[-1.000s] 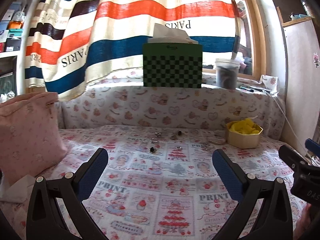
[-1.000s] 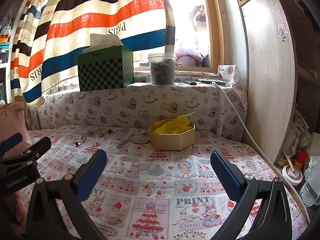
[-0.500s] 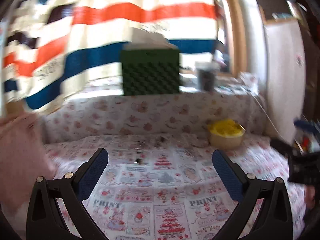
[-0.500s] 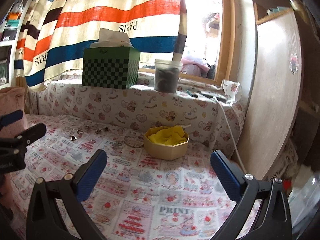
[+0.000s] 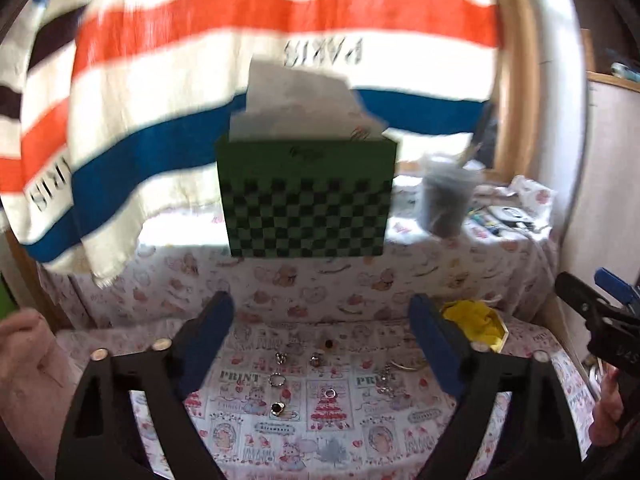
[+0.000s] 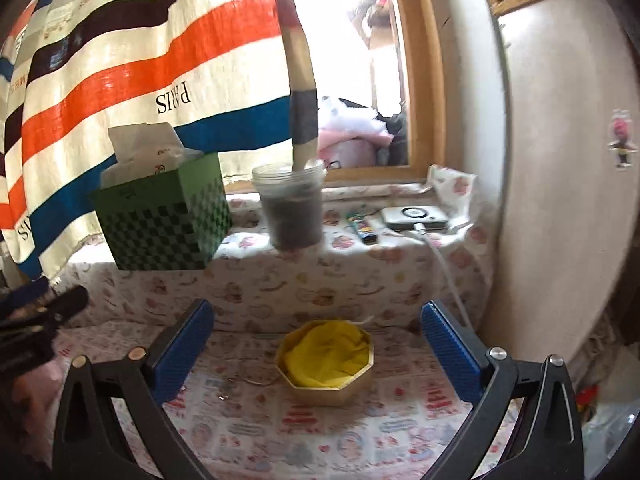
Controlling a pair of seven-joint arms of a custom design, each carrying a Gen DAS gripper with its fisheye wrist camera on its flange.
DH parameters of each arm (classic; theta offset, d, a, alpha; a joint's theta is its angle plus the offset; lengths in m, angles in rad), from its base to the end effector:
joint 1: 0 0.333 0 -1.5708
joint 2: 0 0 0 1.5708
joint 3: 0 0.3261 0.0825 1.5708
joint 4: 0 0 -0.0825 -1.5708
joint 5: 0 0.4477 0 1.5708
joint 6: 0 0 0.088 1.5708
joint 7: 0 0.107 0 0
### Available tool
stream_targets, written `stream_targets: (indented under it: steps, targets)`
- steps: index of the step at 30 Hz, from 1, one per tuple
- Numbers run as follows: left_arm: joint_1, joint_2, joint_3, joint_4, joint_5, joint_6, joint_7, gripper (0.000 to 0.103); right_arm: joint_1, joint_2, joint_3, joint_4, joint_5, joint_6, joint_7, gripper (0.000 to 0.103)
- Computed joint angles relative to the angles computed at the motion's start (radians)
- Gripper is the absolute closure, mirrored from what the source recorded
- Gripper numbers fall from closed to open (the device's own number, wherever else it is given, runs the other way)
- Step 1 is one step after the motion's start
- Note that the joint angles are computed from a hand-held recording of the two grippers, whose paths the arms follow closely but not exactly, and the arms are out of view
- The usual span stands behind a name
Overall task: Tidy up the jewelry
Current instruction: 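Lower the left gripper onto the silver chain ring and close it, then grasp the silver chain earring with the right gripper while the left gripper holds the ring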
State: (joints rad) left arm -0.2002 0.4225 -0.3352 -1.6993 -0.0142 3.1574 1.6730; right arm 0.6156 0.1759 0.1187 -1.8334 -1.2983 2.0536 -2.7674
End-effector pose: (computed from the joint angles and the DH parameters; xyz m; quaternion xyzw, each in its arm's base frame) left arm 0.6805 -0.3561 0.4683 -0.4338 0.7453 -0.4536 0.2248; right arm 0.5479 0.4195 0.4566 -0.4068 0.7413 -0.4428 0.2981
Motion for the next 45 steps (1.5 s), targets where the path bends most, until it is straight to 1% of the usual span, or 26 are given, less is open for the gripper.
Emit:
stream_targets:
  steps: [1, 2, 3, 4, 5, 6, 8, 10, 12, 14, 15, 16, 17, 18, 20, 22, 26, 28, 29, 30, 34, 35, 36, 39, 43, 45]
  targets:
    - [0.027, 0.026, -0.032, 0.028, -0.008, -0.026, 0.012, 0.019, -0.006, 0.009, -0.003, 0.005, 0.003, 0.019, -0.010, 0.000]
    - [0.034, 0.058, -0.041, 0.066, -0.038, -0.063, 0.046, 0.031, -0.017, 0.018, -0.009, 0.005, 0.001, 0.063, -0.029, 0.000]
    - [0.016, 0.078, -0.015, 0.094, -0.027, -0.100, 0.034, 0.048, -0.025, 0.030, -0.013, 0.008, 0.006, 0.104, -0.053, 0.001]
    - [-0.028, 0.096, 0.046, 0.124, 0.004, -0.144, -0.013, 0.058, -0.029, 0.039, -0.018, 0.006, 0.007, 0.136, -0.062, 0.004]
    - [-0.063, 0.117, 0.094, 0.161, 0.044, -0.194, -0.072, 0.077, -0.034, 0.050, -0.023, 0.005, 0.011, 0.169, -0.063, 0.008]
    - [-0.070, 0.152, 0.108, 0.211, 0.044, -0.267, -0.085, 0.081, -0.044, 0.059, -0.028, 0.002, 0.032, 0.213, -0.074, 0.010]
    - [-0.039, 0.222, 0.070, 0.296, -0.022, -0.356, -0.018, 0.082, -0.079, 0.074, -0.040, -0.015, 0.098, 0.373, -0.120, 0.022]
    - [-0.079, 0.292, 0.125, 0.395, 0.013, -0.444, -0.080, 0.085, -0.092, 0.090, -0.056, -0.019, 0.147, 0.452, -0.135, 0.027]
    - [-0.086, 0.345, 0.130, 0.465, 0.031, -0.502, -0.068, 0.087, -0.095, 0.101, -0.073, -0.022, 0.179, 0.503, -0.140, 0.034]
    - [-0.084, 0.400, 0.124, 0.545, 0.025, -0.586, -0.062, 0.087, -0.087, 0.109, -0.088, -0.021, 0.196, 0.511, -0.140, 0.043]
    - [-0.073, 0.428, 0.105, 0.584, 0.007, -0.629, -0.044, 0.087, -0.077, 0.112, -0.094, -0.017, 0.201, 0.491, -0.135, 0.056]
    - [-0.081, 0.449, 0.114, 0.615, 0.012, -0.657, -0.044, 0.087, -0.073, 0.113, -0.096, -0.018, 0.212, 0.482, -0.140, 0.063]
    - [-0.106, 0.461, 0.147, 0.635, 0.040, -0.671, -0.068, 0.087, -0.075, 0.116, -0.096, -0.019, 0.233, 0.488, -0.155, 0.072]
    - [-0.134, 0.466, 0.189, 0.639, 0.078, -0.662, -0.109, 0.087, -0.077, 0.118, -0.098, -0.023, 0.245, 0.508, -0.157, 0.075]
    - [-0.149, 0.464, 0.215, 0.626, 0.116, -0.635, -0.156, 0.087, -0.076, 0.121, -0.104, -0.025, 0.266, 0.521, -0.167, 0.083]
    - [-0.110, 0.462, 0.163, 0.618, 0.084, -0.638, -0.118, 0.087, -0.064, 0.128, -0.106, -0.013, 0.276, 0.494, -0.194, 0.085]
    - [-0.096, 0.432, 0.150, 0.560, 0.082, -0.606, -0.078, 0.083, -0.053, 0.148, -0.112, 0.009, 0.289, 0.496, -0.246, 0.085]
    - [-0.093, 0.423, 0.146, 0.547, 0.083, -0.614, -0.057, 0.075, -0.036, 0.152, -0.123, 0.017, 0.269, 0.472, -0.235, 0.085]
    - [-0.097, 0.418, 0.149, 0.538, 0.084, -0.611, -0.061, 0.067, -0.025, 0.156, -0.125, 0.026, 0.263, 0.435, -0.230, 0.085]
    - [-0.103, 0.410, 0.156, 0.521, 0.088, -0.597, -0.071, 0.065, -0.014, 0.160, -0.126, 0.035, 0.255, 0.401, -0.225, 0.085]
    - [-0.143, 0.401, 0.191, 0.493, 0.139, -0.568, -0.111, 0.065, -0.022, 0.164, -0.119, 0.037, 0.261, 0.420, -0.234, 0.085]
    - [-0.159, 0.405, 0.202, 0.499, 0.156, -0.568, -0.127, 0.068, -0.023, 0.166, -0.119, 0.039, 0.266, 0.423, -0.238, 0.085]
    - [-0.166, 0.400, 0.210, 0.488, 0.171, -0.561, -0.136, 0.084, -0.021, 0.170, -0.119, 0.043, 0.267, 0.419, -0.243, 0.085]
    - [-0.178, 0.399, 0.211, 0.495, 0.189, -0.579, -0.171, 0.083, -0.016, 0.174, -0.121, 0.049, 0.273, 0.408, -0.255, 0.084]
    - [-0.155, 0.306, 0.192, 0.362, 0.189, -0.458, -0.181, 0.083, -0.013, 0.165, -0.122, 0.039, 0.259, 0.442, -0.238, 0.083]
    - [-0.145, 0.257, 0.186, 0.288, 0.187, -0.387, -0.191, 0.083, -0.026, 0.165, -0.116, 0.033, 0.271, 0.512, -0.252, 0.083]
